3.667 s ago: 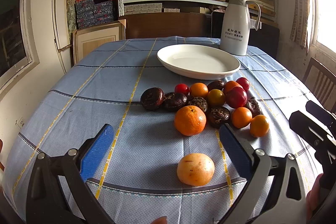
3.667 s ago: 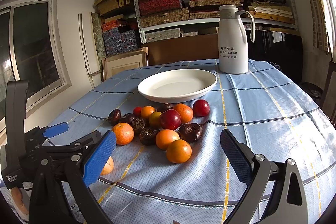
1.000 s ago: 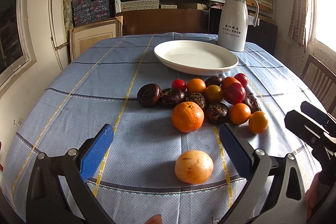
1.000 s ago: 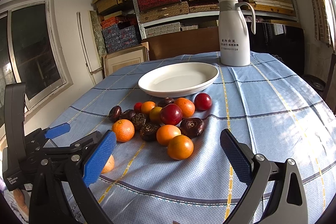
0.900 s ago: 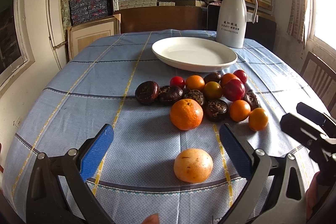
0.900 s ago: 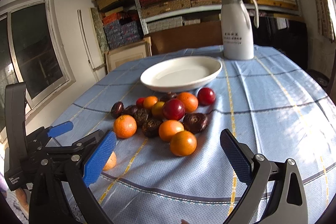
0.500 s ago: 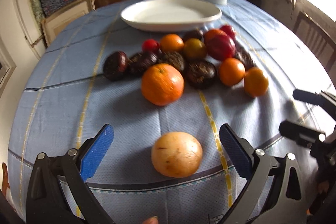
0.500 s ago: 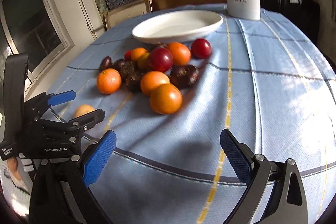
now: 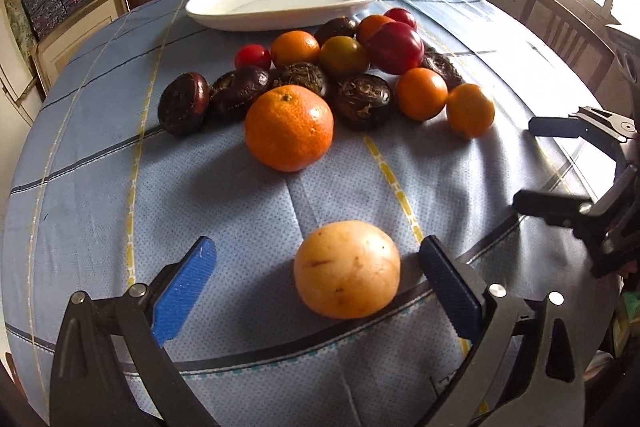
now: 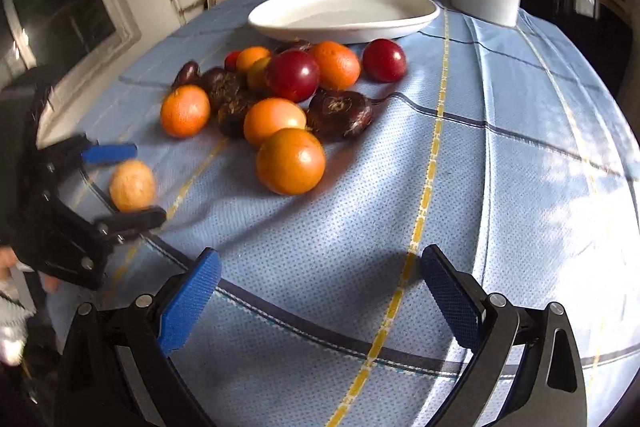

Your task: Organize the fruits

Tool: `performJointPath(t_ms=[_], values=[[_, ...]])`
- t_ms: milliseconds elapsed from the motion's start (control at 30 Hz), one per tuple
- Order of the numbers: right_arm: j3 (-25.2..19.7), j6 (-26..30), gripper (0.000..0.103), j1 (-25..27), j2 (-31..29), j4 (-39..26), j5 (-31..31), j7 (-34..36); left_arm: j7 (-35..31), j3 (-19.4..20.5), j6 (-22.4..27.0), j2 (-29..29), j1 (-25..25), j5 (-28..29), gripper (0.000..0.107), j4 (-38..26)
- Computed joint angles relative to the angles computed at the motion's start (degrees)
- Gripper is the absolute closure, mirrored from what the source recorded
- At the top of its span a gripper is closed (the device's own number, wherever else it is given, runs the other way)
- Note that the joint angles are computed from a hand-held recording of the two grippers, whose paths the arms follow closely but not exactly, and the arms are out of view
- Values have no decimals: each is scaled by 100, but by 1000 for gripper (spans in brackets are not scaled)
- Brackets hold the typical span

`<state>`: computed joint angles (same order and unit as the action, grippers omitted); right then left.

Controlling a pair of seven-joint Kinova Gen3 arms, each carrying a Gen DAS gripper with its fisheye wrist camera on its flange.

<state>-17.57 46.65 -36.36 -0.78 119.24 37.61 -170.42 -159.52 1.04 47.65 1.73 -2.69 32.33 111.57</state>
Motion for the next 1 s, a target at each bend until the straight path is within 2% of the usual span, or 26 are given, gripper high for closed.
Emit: performJointPath(t_ms=[67, 167, 233, 333, 433, 500, 533, 567, 700, 733, 800, 833, 900, 967, 1000], values=[[-12, 210, 3, -91, 91, -102, 39, 101, -462, -52, -63, -158, -83, 326, 8, 174], [-19, 65, 3, -97, -11, 13, 136, -119, -1161, -365, -167, -406, 107, 675, 8, 421], [0, -143, 3, -30, -137, 138, 145, -209, -1466, -351, -94, -400, 31, 784, 8, 464], [-145, -579, 3, 243, -365, 392, 315, -552, -1515, -260, 72, -329, -54, 784, 8, 375], [283, -1278, 3, 116, -546, 595, 435, -961, -1347, -205, 137, -213, -37, 772, 8, 260], [195, -1501, 4, 369, -377, 480, 443, -786, -1246, -186, 141, -189, -45, 755, 8, 239], [40, -1473, 14, 521, -301, 383, 507, -746, -1194, -147, 100, -171, -22, 736, 8, 234], [-92, -1352, 20, 603, -210, 278, 594, -770, -1126, -108, 41, -177, 9, 655, 8, 237], [75, -1125, 25, 512, 13, -17, 349, -399, -1086, -55, -42, -187, 94, 509, 8, 243], [94, -1084, 29, 479, 21, -14, 394, -450, -1076, -53, 5, -155, 100, 494, 9, 205], [130, -1113, 42, 442, -17, 72, 536, -642, -1130, -84, 215, -101, 75, 512, 27, 147], [153, -1140, 61, 449, -28, 95, 532, -661, -1112, -74, 424, 5, 13, 574, 39, 74], [213, -1442, 64, 521, -138, 272, 556, -735, -1123, -127, 562, 32, -11, 659, 44, 35], [234, -1726, 65, 623, -221, 405, 545, -739, -1221, -84, 527, 2, -88, 753, 57, 95], [213, -1822, 65, 674, -244, 452, 564, -765, -1224, -89, 532, -8, -107, 778, 61, 111]])
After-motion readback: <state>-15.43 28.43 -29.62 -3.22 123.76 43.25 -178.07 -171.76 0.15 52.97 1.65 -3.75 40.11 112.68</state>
